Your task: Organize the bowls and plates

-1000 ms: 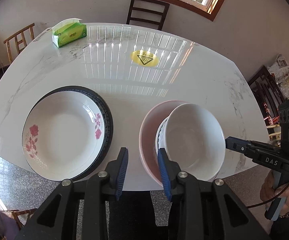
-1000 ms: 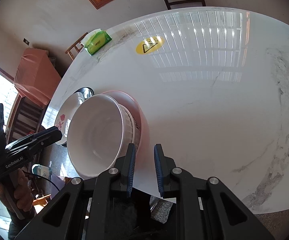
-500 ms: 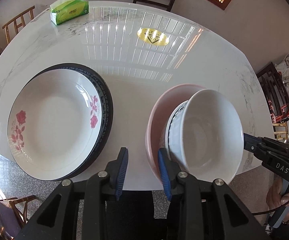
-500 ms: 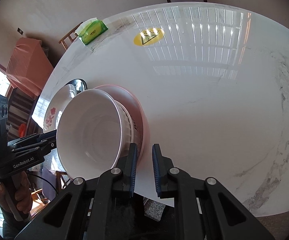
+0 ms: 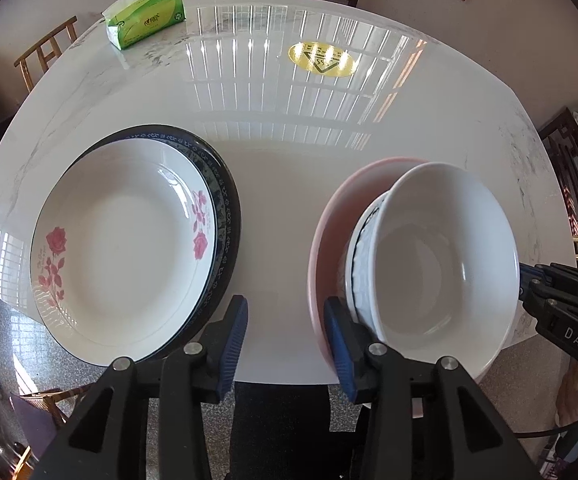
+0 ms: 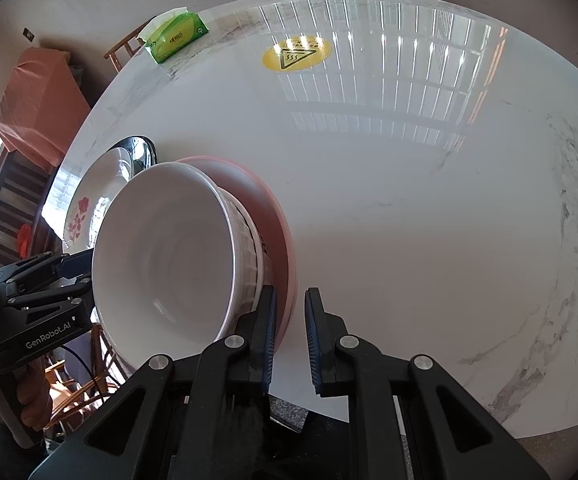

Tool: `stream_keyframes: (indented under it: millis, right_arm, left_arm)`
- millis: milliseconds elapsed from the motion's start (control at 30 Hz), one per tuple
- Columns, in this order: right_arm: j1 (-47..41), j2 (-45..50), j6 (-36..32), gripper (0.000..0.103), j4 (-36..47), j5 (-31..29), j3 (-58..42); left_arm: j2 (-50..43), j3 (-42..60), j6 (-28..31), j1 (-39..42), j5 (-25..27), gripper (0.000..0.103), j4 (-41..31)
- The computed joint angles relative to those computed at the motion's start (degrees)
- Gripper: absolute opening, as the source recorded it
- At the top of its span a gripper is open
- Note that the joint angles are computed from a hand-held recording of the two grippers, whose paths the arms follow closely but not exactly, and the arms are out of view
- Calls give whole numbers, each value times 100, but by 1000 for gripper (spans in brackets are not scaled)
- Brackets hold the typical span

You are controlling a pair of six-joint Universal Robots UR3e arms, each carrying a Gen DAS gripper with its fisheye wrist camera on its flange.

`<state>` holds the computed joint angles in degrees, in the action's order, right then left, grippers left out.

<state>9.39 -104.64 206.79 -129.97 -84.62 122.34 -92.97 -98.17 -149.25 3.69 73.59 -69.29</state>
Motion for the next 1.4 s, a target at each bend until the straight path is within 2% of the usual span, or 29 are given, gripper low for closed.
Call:
stream_keyframes:
  millis: [67, 100, 133, 167, 267, 367, 767, 1400]
  right_arm:
    - [-70, -99, -94, 11, -51, 85, 108]
    - [-64, -91, -114, 10, -75, 92, 108]
    - [-56, -90, -122, 11, -96, 89, 116]
    - [-40, -60, -125, 11, -127, 84, 105]
    - [-47, -76, -116, 11, -178, 105, 139]
    - [-167, -189, -158, 11, -267, 248, 279]
    - [-120, -188, -48, 12, -437, 254, 272]
    - [414, 469, 151, 12, -318, 74, -829]
  left_arm:
    - [-33, 60, 116, 104, -109, 37, -136]
    - [-69, 152, 270, 171, -271, 23, -369]
    - [-162, 345, 442, 265, -506, 14, -784]
    - [-226, 424, 347, 251, -505, 11, -824]
    - [-70, 193, 214, 248, -533, 10, -557]
    - [-48, 154, 151, 379, -683, 10, -647]
    - [170, 17, 29, 256, -594, 10, -366]
    - [673, 385, 451, 1091, -881, 10, -1187]
